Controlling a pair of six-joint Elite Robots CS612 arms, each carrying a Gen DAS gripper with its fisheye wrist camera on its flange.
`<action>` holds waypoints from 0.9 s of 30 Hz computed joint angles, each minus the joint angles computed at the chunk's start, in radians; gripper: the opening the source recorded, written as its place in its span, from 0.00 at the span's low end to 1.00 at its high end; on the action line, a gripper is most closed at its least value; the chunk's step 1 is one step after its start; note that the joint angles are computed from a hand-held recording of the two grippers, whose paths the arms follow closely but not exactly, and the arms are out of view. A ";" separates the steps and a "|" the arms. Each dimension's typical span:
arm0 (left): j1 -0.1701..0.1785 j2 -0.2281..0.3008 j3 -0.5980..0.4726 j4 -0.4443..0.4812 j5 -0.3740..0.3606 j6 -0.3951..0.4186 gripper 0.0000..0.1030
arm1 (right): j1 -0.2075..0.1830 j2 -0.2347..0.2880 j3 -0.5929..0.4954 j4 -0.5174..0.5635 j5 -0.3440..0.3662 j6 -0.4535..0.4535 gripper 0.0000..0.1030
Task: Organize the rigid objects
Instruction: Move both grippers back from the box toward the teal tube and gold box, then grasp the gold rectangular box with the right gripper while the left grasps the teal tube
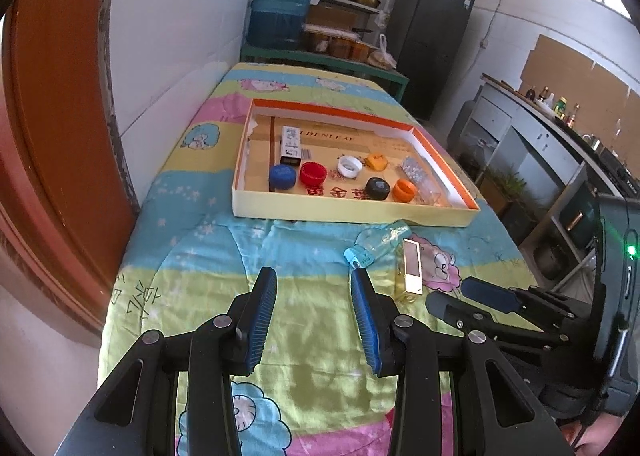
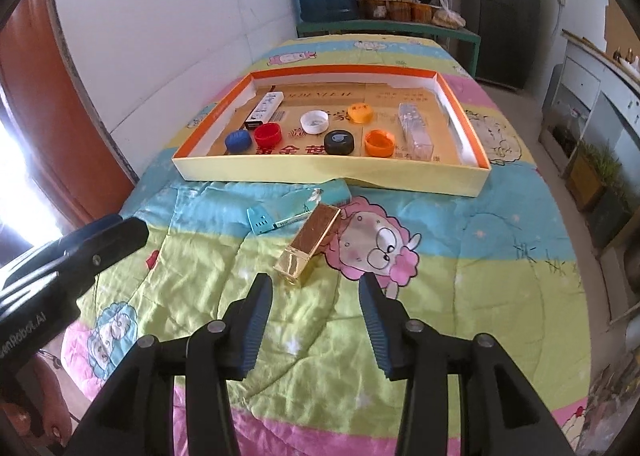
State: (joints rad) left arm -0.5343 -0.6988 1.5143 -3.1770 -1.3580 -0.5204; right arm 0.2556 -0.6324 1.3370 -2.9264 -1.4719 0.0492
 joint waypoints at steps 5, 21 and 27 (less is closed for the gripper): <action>0.005 0.008 -0.011 0.011 -0.007 -0.004 0.39 | 0.003 0.027 -0.048 0.019 0.023 0.033 0.43; 0.034 0.065 -0.115 0.049 -0.168 0.176 0.39 | 0.011 0.088 -0.164 0.135 -0.037 0.096 0.21; 0.046 0.114 -0.224 0.159 -0.303 0.345 0.39 | -0.008 0.055 -0.100 0.079 -0.033 0.115 0.18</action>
State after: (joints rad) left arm -0.4882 -0.5850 1.2902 -3.0177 -1.6609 -0.1751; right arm 0.2479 -0.5777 1.2374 -2.8475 -1.5053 0.1640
